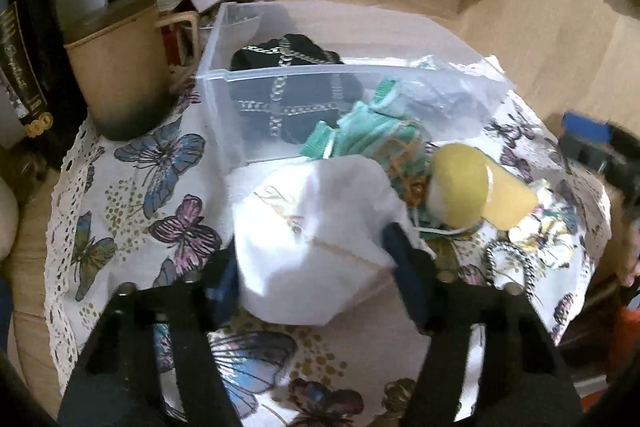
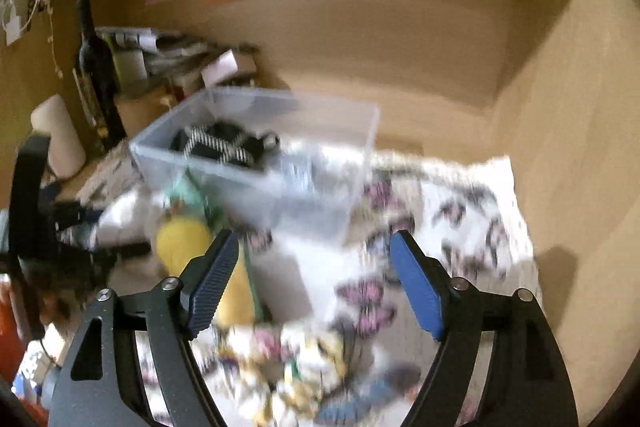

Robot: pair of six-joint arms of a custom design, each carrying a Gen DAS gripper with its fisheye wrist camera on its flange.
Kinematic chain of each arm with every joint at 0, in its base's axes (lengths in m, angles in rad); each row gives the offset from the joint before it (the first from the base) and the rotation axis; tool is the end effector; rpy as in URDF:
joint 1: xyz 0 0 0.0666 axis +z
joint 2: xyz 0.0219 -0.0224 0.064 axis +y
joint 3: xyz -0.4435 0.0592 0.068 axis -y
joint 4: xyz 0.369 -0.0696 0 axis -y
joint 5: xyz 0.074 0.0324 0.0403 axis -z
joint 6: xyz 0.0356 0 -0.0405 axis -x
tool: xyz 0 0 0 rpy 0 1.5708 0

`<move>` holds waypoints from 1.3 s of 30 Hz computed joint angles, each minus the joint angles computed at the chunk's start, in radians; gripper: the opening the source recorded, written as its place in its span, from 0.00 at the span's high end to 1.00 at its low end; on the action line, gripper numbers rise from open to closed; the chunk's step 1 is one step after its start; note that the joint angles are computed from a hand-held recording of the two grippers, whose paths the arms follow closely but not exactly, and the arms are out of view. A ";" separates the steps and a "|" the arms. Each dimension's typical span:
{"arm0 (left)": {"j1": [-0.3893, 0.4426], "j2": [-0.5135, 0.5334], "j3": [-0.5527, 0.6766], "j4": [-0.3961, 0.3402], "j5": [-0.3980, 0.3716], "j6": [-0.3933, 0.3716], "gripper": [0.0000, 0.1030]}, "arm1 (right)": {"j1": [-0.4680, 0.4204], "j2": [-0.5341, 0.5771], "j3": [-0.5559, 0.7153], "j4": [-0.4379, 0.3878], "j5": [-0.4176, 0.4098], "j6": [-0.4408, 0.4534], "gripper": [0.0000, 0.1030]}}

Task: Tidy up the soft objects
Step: 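Grasp white cloth with left gripper while right gripper grasps floral scrunchie, then lower white cloth into box with left gripper while right gripper drops scrunchie in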

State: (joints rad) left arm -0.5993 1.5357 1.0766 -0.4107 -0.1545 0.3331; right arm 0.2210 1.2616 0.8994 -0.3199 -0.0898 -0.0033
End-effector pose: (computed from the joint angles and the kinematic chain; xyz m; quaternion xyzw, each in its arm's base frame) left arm 0.3954 -0.2639 0.3291 0.0980 0.9316 -0.0891 0.3384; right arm 0.3717 0.0864 0.3739 -0.1172 0.8945 0.0883 0.4222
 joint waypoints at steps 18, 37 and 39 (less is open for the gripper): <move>-0.075 -0.109 -0.086 0.047 -0.191 0.019 0.76 | -0.025 0.022 -0.074 -0.051 -0.061 -0.005 0.86; -0.078 -0.174 -0.037 0.112 -0.289 -0.039 0.76 | -0.053 -0.109 -0.043 0.090 -0.045 -0.059 0.88; -0.071 -0.154 -0.017 0.113 -0.284 -0.052 0.76 | -0.049 -0.108 -0.035 0.101 -0.045 -0.065 0.88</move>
State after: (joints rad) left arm -0.6702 1.3814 1.0597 -0.2978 -0.4385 0.2807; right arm 0.1719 1.1537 0.8647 -0.2188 -0.1348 -0.0681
